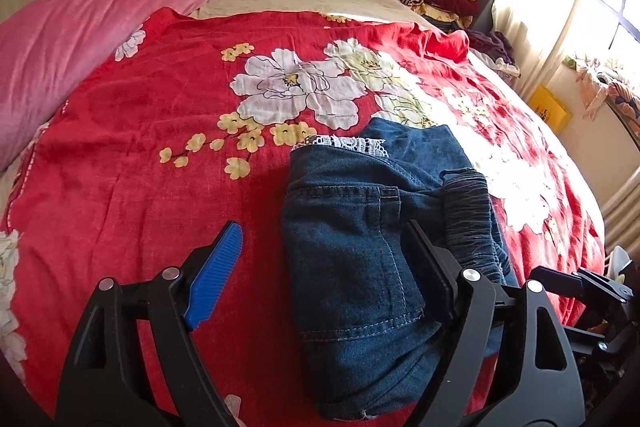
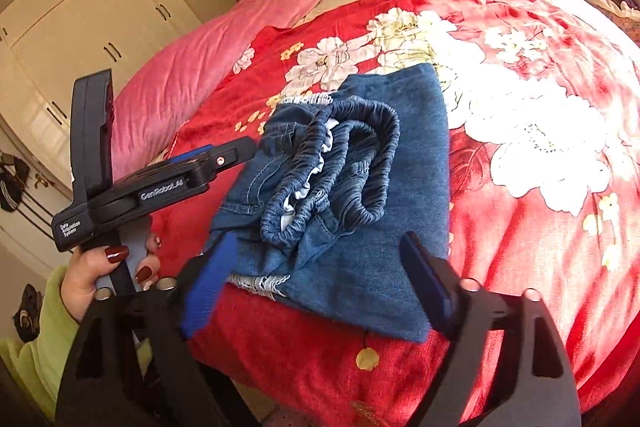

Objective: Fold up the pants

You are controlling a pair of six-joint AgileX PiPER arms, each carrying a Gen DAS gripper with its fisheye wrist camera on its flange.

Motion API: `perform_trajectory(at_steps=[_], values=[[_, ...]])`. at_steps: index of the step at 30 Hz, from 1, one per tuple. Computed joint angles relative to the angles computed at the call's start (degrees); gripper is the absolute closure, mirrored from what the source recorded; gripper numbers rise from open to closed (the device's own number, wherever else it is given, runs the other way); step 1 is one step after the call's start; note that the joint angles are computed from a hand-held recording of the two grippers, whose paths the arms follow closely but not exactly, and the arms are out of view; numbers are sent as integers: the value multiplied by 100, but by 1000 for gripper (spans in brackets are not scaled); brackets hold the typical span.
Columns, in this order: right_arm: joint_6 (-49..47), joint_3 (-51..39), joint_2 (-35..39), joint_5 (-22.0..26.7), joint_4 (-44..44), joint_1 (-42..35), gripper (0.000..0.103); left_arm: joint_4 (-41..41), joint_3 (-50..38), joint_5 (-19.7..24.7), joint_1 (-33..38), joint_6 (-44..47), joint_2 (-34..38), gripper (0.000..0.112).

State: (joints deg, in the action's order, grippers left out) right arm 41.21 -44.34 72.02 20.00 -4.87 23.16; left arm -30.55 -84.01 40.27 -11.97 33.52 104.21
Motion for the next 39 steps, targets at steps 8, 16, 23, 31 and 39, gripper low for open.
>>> perform_trajectory(at_steps=[8, 16, 23, 31, 39], values=[[574, -84, -197, 229, -690, -2, 18, -119, 185, 10, 113, 122, -309, 27], [847, -121, -423, 487, -1136, -134, 18, -179, 376, -82, 199, 185, -586, 19], [942, -159, -433, 677, -1409, -229, 18, -235, 509, -161, 264, 307, -671, 19], [230, -284, -132, 652, -938, -669, 18, -158, 537, -192, 292, 175, -424, 19], [-915, -308, 329, 422, 43, -1174, 18, -86, 531, -208, 149, 83, -157, 19]])
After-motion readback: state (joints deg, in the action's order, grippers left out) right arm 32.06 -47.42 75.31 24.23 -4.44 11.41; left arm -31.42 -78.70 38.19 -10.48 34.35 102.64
